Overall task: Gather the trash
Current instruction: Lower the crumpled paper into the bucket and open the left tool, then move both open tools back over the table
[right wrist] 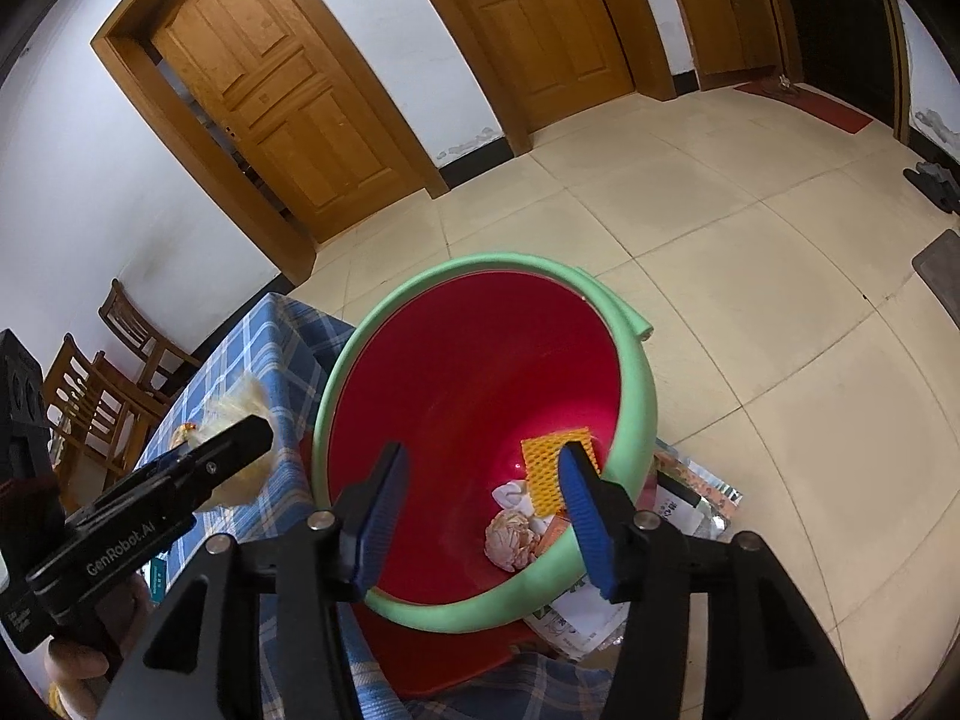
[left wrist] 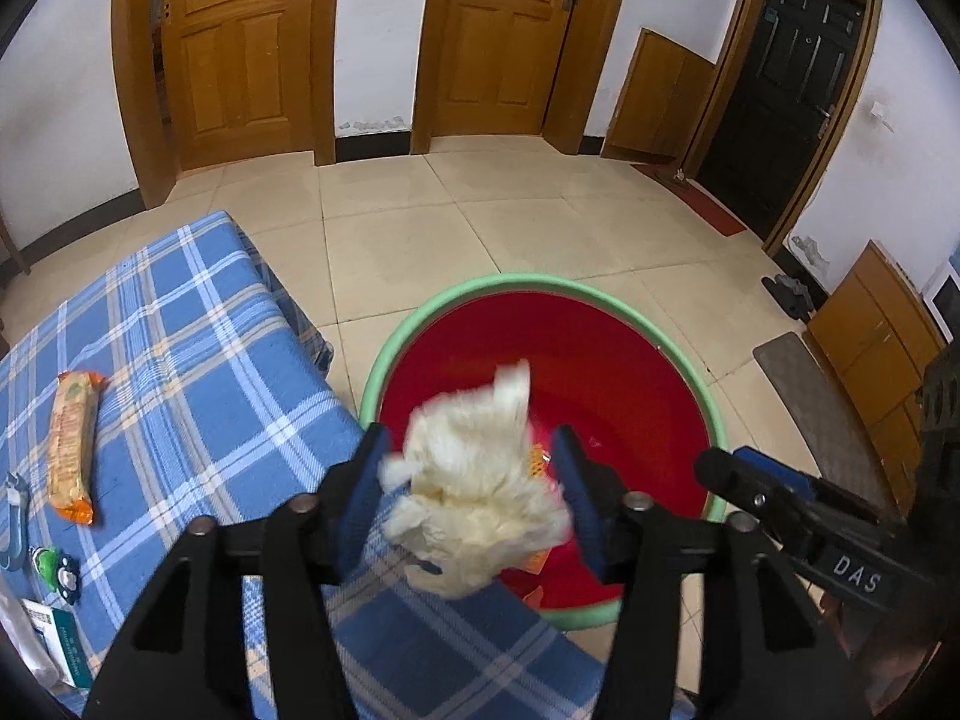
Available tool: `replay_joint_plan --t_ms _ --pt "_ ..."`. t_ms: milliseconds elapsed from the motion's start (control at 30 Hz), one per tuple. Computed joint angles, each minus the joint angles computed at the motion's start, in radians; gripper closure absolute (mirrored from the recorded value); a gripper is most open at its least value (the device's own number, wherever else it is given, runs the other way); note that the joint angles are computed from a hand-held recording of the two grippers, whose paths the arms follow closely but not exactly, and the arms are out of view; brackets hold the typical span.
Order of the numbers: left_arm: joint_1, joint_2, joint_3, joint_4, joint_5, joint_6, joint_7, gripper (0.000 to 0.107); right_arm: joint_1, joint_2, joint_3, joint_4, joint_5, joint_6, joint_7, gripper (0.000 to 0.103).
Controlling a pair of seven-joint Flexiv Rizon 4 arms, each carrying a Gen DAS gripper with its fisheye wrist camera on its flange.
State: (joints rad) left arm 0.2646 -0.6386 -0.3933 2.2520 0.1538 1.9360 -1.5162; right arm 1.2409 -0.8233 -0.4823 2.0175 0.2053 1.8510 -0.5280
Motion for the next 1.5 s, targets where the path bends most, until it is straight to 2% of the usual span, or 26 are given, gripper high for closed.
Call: replay_joint_plan --t_ms 267,600,933,1500 --pt "0.022 0.004 -0.013 0.016 0.0 -0.002 -0.018 0.047 -0.02 0.003 0.019 -0.002 -0.002 0.004 -0.003 0.046" --pt "0.06 0.064 0.0 0.079 0.009 0.015 -0.065 0.047 -0.017 0.007 0.029 -0.012 -0.004 0.01 -0.023 0.038" --pt "0.162 0.133 0.01 0.163 0.061 0.058 -0.153 0.047 -0.016 0.012 0.041 -0.032 -0.017 0.004 -0.03 0.03" --pt "0.3 0.229 0.103 0.291 0.179 0.147 -0.287 0.047 0.006 0.028 0.053 -0.061 -0.046 -0.007 -0.055 0.023"
